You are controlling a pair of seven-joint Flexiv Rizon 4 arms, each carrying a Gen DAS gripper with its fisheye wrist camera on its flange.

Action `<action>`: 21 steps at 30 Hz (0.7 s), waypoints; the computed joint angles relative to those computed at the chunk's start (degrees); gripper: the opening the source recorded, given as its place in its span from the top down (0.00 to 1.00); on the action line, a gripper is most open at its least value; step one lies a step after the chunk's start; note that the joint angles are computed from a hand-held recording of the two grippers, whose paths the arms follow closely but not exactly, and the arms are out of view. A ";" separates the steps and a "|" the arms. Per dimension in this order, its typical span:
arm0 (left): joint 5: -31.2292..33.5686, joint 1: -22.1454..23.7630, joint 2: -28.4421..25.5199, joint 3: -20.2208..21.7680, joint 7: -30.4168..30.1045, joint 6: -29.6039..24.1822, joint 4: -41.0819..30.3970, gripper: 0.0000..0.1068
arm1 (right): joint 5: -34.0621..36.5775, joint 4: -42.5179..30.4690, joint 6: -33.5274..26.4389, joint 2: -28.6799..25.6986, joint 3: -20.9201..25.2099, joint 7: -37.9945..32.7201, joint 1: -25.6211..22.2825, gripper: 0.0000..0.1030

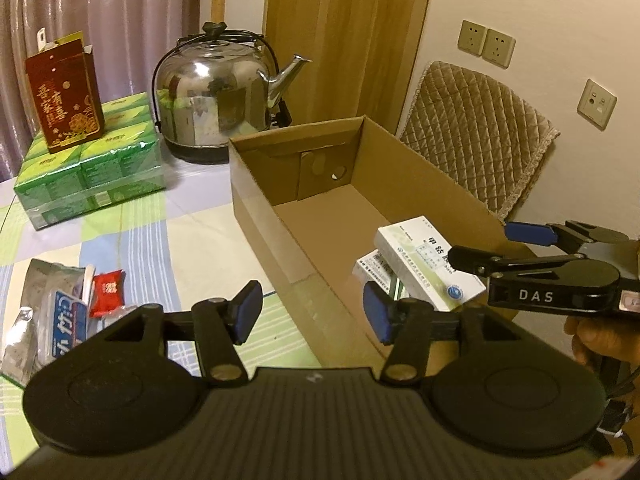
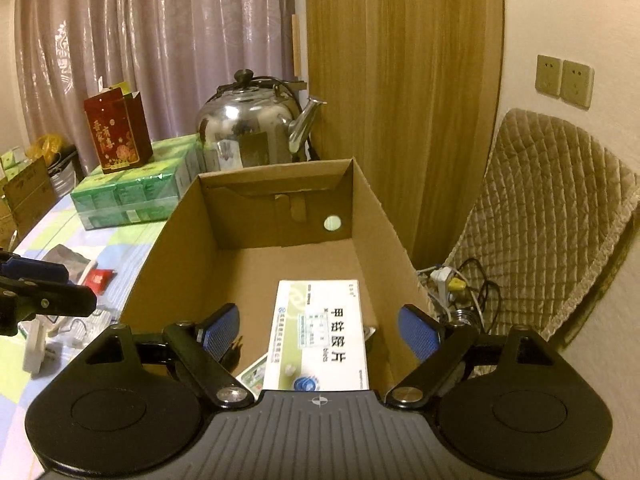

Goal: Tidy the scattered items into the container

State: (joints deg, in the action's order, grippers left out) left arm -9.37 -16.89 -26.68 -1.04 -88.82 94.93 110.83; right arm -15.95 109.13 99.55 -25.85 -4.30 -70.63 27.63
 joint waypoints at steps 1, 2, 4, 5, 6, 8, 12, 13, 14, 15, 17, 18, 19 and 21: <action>-0.01 0.15 0.39 -0.08 -0.13 0.17 0.58 0.52 | 0.14 0.56 0.22 0.41 -0.58 0.08 0.61 0.18; -0.04 0.40 0.79 -0.29 -0.22 0.37 1.21 0.50 | 0.27 1.09 0.38 0.81 -0.93 0.13 1.09 0.18; -0.04 0.69 1.58 -0.45 -0.42 0.83 2.47 0.45 | 0.50 2.19 0.77 1.62 -1.84 0.11 2.21 0.17; 0.01 0.59 1.97 -0.24 -0.55 0.97 3.05 0.43 | 0.65 2.75 1.06 1.99 -2.47 0.06 2.94 0.16; 0.03 0.58 2.40 -0.13 -0.68 1.06 3.68 0.43 | 0.87 3.30 1.26 2.40 -3.20 0.03 3.79 0.15; -0.05 0.76 3.19 -0.12 -1.03 1.35 4.91 0.40 | 1.29 4.20 1.32 3.19 -4.03 0.02 5.00 0.14; 0.20 0.59 4.88 0.49 -1.55 2.10 7.42 0.31 | 2.12 6.26 1.82 4.79 -6.44 -0.22 8.28 0.10; 0.30 0.53 5.30 0.67 -1.64 2.30 8.03 0.30 | 2.12 6.47 1.61 5.07 -6.02 -0.41 8.21 0.10; 0.39 0.17 5.70 1.18 -1.84 2.44 8.59 0.28 | 2.16 6.78 1.50 5.37 -6.04 -0.45 8.53 0.09; 0.48 -0.23 6.11 1.76 -2.09 2.60 9.18 0.27 | 2.25 7.22 1.50 5.75 -6.36 -0.41 9.12 0.08; 0.54 -0.58 7.00 2.44 -2.60 2.91 10.47 0.25 | 2.37 7.86 1.54 6.34 -6.77 -0.32 10.03 0.07; 0.56 -0.52 7.46 2.52 -2.78 3.10 11.14 0.23 | 2.35 8.11 1.55 6.60 -6.57 -0.35 10.11 0.05; 0.63 -0.65 7.95 2.85 -3.00 3.31 11.85 0.23 | 2.36 8.48 1.63 6.93 -6.87 -0.35 10.64 0.05; 0.78 -0.77 8.88 3.34 -3.31 3.76 13.19 0.20 | 2.51 9.21 1.80 7.60 -7.52 -0.30 11.76 0.03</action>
State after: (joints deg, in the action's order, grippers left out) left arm -8.59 -17.66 -17.80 2.30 -92.13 98.68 124.02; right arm -13.44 118.34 101.35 -18.25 -11.82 -70.93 39.39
